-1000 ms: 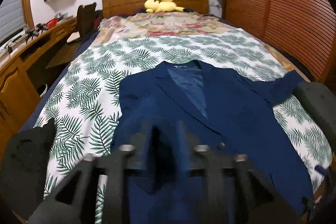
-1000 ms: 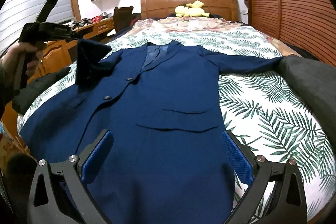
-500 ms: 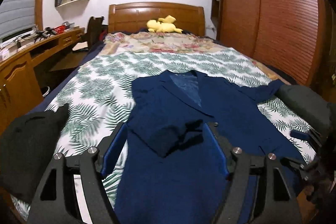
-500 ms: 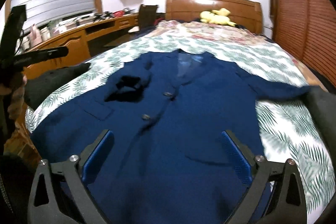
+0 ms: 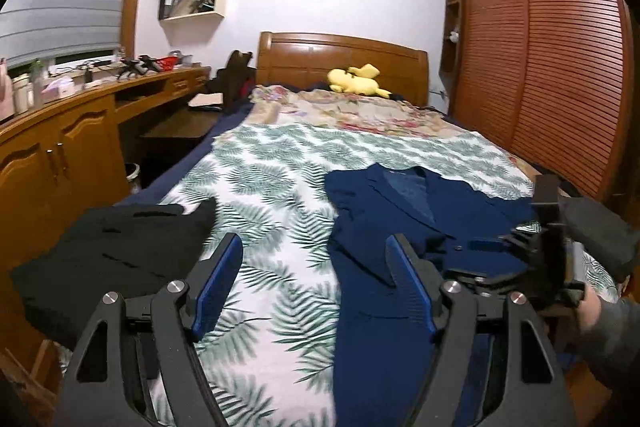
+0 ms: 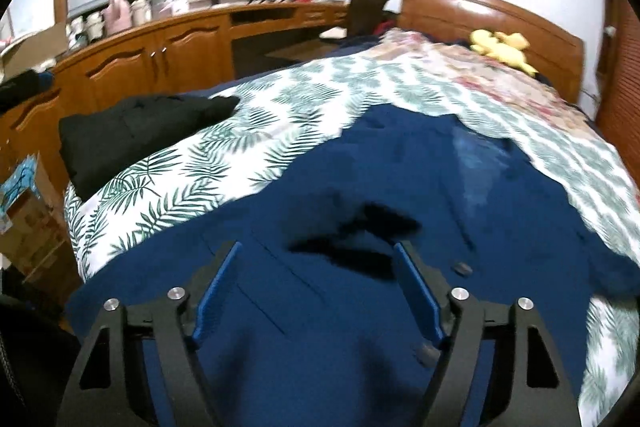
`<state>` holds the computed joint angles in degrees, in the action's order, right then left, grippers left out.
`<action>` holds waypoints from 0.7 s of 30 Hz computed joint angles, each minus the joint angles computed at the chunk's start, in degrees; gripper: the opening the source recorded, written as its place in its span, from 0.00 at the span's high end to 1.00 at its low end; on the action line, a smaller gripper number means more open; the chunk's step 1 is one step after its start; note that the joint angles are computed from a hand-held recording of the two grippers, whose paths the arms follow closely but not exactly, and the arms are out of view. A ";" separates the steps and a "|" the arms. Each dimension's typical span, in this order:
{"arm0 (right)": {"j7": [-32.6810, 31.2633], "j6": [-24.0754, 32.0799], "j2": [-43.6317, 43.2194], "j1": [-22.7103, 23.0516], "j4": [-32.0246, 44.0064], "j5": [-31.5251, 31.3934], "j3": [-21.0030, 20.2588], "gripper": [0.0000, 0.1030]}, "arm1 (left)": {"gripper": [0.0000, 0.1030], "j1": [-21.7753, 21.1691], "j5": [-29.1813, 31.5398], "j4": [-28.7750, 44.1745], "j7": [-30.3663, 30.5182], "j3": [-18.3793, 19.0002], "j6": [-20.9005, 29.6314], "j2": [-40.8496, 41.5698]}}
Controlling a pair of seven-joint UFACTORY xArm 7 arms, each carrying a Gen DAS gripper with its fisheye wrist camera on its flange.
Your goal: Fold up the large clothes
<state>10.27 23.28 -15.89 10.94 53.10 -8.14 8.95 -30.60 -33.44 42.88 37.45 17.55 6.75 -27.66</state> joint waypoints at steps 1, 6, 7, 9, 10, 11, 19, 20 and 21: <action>-0.83 0.81 2.63 0.21 2.26 0.10 -0.06 0.28 | 0.27 -0.16 -0.15 0.03 0.37 0.73 0.15 -0.08; 0.15 6.02 14.45 0.63 12.51 -3.41 -0.30 0.29 | 0.27 -0.17 -0.79 -1.15 2.23 2.66 0.66 -1.98; 0.70 7.70 16.71 0.90 14.71 -4.57 -0.68 0.29 | 0.27 -0.32 -0.79 -1.39 2.59 2.88 0.56 -2.24; 1.43 10.97 20.45 1.44 18.35 -6.11 -1.81 0.29 | 0.27 -0.45 -0.69 -1.65 2.91 3.09 0.75 -2.57; 1.70 12.60 22.15 1.75 20.14 -6.60 -2.34 0.29 | 0.27 -0.74 -0.74 -1.69 3.20 3.31 0.86 -2.67; 1.85 14.14 23.73 2.01 21.80 -7.15 -2.93 0.31 | 0.27 -0.97 -0.78 -1.71 3.39 3.36 0.85 -2.61; -0.09 11.76 22.03 1.39 20.26 -6.77 -5.05 0.92 | 0.27 -1.56 -0.51 -2.51 4.36 2.06 0.77 -2.90; 0.98 9.28 20.68 1.18 18.52 -7.25 -5.23 0.93 | 0.27 -1.61 -0.44 -2.53 4.25 1.91 0.83 -2.89; 0.78 7.35 18.74 0.69 16.72 -6.89 -5.31 0.93 | 0.27 -1.69 -0.37 -2.59 4.12 1.72 0.90 -2.86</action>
